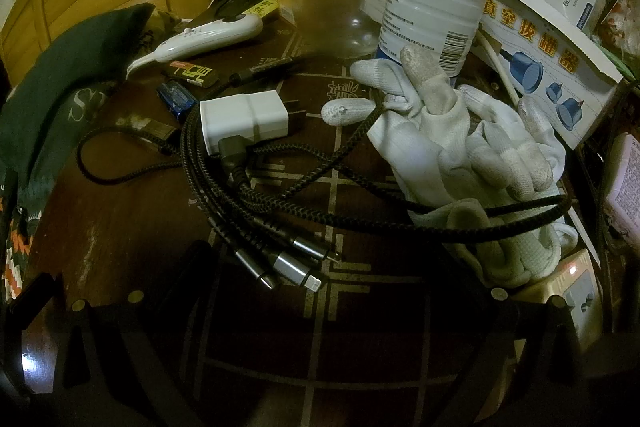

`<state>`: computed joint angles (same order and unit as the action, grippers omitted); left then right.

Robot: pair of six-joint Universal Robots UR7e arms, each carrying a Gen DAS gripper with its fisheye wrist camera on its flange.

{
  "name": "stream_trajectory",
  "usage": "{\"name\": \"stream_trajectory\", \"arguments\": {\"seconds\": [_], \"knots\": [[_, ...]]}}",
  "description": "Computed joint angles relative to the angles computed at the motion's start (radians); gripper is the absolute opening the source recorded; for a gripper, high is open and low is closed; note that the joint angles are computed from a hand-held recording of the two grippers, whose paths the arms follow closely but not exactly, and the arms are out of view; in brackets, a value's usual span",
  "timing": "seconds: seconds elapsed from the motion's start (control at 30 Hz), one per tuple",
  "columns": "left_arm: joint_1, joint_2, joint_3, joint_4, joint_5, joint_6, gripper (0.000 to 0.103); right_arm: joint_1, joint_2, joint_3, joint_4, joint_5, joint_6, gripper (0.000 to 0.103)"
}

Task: Fold large clothes

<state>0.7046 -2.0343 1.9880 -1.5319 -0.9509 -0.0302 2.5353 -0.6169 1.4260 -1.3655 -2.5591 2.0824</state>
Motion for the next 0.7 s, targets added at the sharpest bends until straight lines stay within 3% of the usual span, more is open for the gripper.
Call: {"name": "stream_trajectory", "arguments": {"seconds": [0.53, 0.63, 0.7], "knots": [[0.000, 0.001, -0.002, 0.004, 0.001, -0.002, 0.103, 0.000, -0.001, 0.002, -0.002, -0.001, -0.002, 0.103], [0.030, 0.022, -0.058, 0.079, -0.070, 0.089, 0.103, 0.005, -0.001, -0.001, -0.016, 0.005, -0.026, 0.103], [0.062, 0.001, -0.104, 0.110, -0.128, 0.118, 0.103, 0.007, -0.015, 0.024, -0.088, 0.003, -0.103, 0.103]]}}
